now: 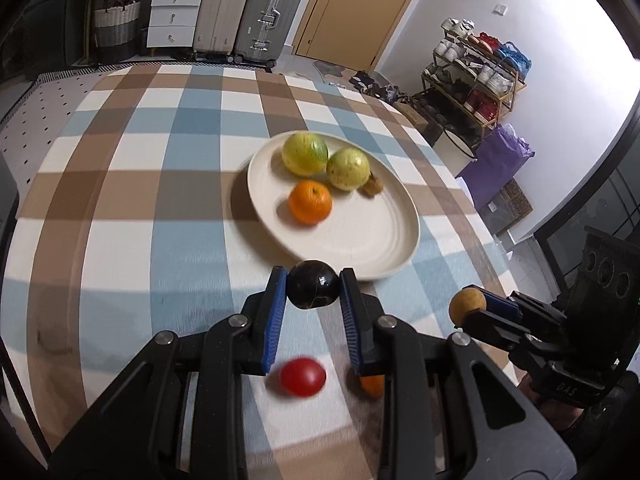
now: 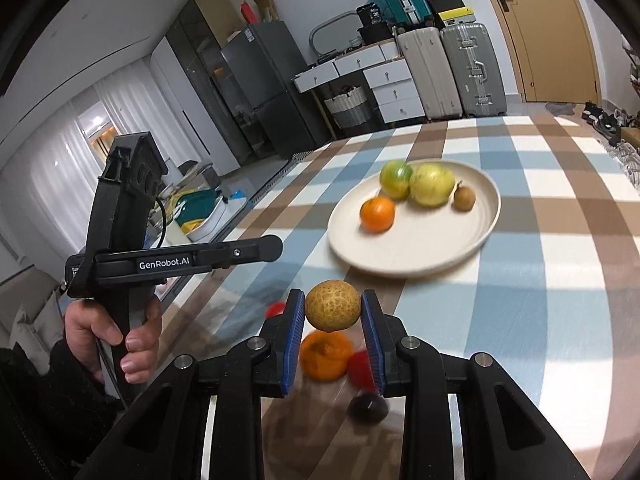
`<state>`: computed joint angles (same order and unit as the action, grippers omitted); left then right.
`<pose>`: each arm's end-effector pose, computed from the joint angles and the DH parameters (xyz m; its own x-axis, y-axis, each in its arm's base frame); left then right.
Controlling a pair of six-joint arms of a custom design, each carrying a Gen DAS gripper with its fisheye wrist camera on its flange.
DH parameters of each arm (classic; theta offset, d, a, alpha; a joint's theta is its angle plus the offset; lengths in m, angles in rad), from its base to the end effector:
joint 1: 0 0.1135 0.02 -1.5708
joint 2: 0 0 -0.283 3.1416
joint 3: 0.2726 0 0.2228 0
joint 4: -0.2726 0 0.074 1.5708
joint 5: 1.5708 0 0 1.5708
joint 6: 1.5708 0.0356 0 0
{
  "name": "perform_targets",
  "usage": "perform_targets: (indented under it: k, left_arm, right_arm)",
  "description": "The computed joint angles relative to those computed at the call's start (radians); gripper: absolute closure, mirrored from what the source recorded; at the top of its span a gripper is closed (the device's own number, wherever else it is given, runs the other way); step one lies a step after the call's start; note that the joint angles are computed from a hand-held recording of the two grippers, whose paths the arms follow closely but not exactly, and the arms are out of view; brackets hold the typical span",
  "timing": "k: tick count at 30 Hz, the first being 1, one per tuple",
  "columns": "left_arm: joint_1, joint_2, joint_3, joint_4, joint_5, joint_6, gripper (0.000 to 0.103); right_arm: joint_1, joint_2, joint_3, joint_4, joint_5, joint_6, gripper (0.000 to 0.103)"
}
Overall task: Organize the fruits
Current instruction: 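Carry the plum and brown fruit onto the plate and open both grippers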
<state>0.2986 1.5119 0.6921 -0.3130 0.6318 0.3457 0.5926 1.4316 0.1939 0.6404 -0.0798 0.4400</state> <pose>0.2329 0.0497 0.1871 -0.8136 0.0357 -0.5803 0.2952 0.8852 -0.3595 0.1627 0.1130 0.1490 -0.6825 0.0523 -0.7290 -0.3545 0.8486 0.3928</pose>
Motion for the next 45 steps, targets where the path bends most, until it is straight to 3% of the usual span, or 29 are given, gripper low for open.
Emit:
perform_targets:
  k: [23, 30, 45]
  left_arm:
    - [-0.155, 0.412, 0.417, 0.042, -0.069, -0.16, 0.079]
    - [-0.171, 0.497, 0.496, 0.038, -0.076, -0.171, 0.079]
    - [-0.195, 0.567, 0.548, 0.046, -0.085, -0.187, 0.079]
  right_arm:
    - [-0.231, 0.328, 0.385, -0.118, -0.173, -0.105, 0.074]
    - [-0.244, 0.409, 0.464, -0.149, -0.162, -0.093, 0.074]
    - [-0.222, 0.447, 0.497, -0.154, -0.112, -0.111, 0.073]
